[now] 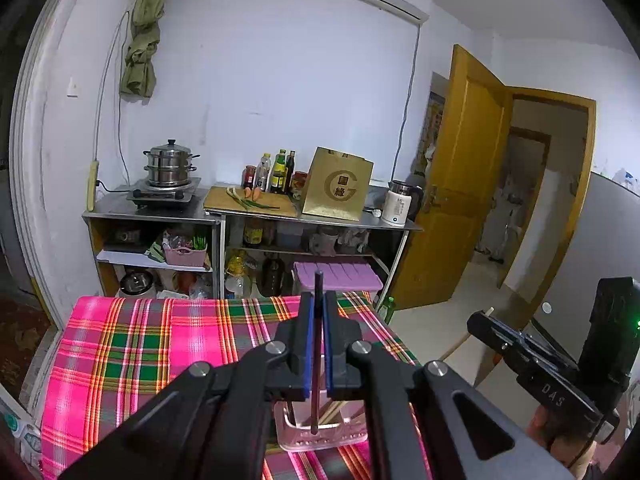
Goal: Organize utensils
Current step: 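Lift both held chopsticks upright and carry them over the pink basket, then lower the chopsticks into the basket and open both tools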
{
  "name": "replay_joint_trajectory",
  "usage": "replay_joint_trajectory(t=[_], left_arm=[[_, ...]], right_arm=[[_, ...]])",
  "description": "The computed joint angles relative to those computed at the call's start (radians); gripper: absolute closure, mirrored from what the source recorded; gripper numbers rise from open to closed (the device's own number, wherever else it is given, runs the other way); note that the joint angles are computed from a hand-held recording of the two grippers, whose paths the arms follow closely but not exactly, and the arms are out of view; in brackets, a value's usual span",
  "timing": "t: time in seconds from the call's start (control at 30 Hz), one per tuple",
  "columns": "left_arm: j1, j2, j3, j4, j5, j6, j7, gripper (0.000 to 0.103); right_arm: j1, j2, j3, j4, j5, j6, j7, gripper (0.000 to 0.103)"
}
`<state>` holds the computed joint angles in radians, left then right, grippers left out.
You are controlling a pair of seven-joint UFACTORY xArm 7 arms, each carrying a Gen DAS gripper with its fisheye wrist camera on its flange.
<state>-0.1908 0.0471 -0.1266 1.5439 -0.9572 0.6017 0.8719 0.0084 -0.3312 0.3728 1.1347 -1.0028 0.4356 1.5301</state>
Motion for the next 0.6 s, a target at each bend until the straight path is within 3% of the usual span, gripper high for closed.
replay_joint_trajectory(t=[0.6], left_arm=[[0.015, 0.149, -0.065, 0.064, 0.055, -0.029, -0.033, 0.099]], right_arm=[[0.083, 0.143, -0.100, 0.001, -0.084, -0.049, 0.088, 0.098]])
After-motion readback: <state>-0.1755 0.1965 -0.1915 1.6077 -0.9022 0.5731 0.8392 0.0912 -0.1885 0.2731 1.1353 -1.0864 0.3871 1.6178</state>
